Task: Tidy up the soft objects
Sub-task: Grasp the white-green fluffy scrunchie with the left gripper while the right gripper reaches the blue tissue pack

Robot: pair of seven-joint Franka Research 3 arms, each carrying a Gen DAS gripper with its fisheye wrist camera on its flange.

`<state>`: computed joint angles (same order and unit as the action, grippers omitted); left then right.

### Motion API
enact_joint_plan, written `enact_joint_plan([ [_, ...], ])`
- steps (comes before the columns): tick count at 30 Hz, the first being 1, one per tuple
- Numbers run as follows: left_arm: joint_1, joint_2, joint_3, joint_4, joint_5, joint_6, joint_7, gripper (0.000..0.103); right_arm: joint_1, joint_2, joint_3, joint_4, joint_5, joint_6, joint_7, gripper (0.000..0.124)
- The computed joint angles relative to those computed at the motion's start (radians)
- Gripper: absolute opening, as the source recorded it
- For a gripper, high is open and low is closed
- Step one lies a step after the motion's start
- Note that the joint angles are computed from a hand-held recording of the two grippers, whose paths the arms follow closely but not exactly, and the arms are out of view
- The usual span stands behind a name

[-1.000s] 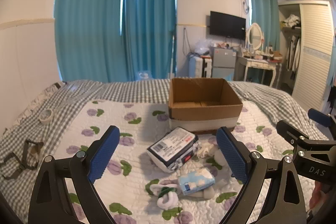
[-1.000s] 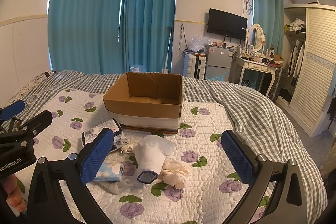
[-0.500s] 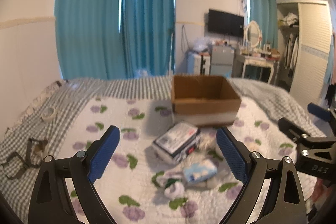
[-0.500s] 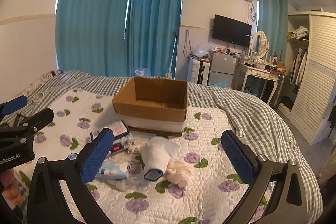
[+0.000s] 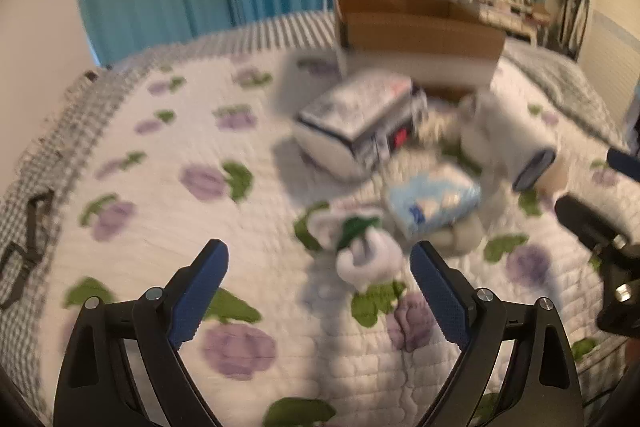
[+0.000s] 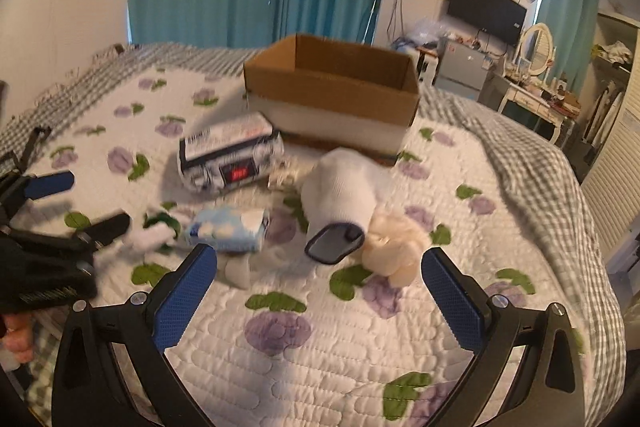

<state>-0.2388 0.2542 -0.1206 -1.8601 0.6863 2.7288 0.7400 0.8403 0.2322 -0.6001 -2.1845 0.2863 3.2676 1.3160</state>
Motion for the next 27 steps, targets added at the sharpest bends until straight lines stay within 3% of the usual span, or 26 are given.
enact_joint_plan([
  [3, 0.021, 0.04, -0.032, 0.023, -0.101, -0.006, 0.083, 0.093, -0.115, 0.014, 0.109, 0.024, -0.008, -0.017, 0.0, 0.103],
  [9, -0.019, 0.12, -0.004, 0.112, -0.097, -0.053, 0.091, 0.091, -0.311, 0.036, 0.295, 0.063, -0.048, -0.053, 0.02, 0.103],
  [11, -0.005, 0.134, -0.013, 0.13, -0.134, -0.055, 0.119, 0.076, -0.367, 0.041, 0.349, 0.072, -0.058, -0.068, 0.026, 0.103],
  [12, 0.009, 0.14, -0.024, 0.134, -0.167, -0.05, 0.142, 0.074, -0.393, 0.042, 0.373, 0.074, -0.063, -0.072, 0.029, 0.103],
  [13, 0.013, 0.146, -0.028, 0.141, -0.188, -0.051, 0.156, 0.066, -0.406, 0.045, 0.385, 0.078, -0.072, -0.077, 0.036, 0.103],
  [14, 0.02, 0.154, -0.036, 0.147, -0.211, -0.051, 0.18, 0.051, -0.41, 0.046, 0.386, 0.08, -0.084, -0.081, 0.045, 0.103],
  [15, 0.025, 0.16, -0.044, 0.153, -0.232, -0.051, 0.206, 0.046, -0.409, 0.046, 0.383, 0.081, -0.096, -0.086, 0.057, 0.103],
  [21, -0.014, 0.109, -0.004, 0.093, -0.176, 0.029, 0.201, 0.041, -0.341, 0.037, 0.315, 0.063, -0.183, -0.068, 0.123, 0.103],
  [27, -0.01, 0.037, 0.032, 0.051, -0.099, 0.052, 0.122, 0.041, -0.34, 0.035, 0.334, 0.079, -0.214, -0.089, 0.145, 0.103],
])
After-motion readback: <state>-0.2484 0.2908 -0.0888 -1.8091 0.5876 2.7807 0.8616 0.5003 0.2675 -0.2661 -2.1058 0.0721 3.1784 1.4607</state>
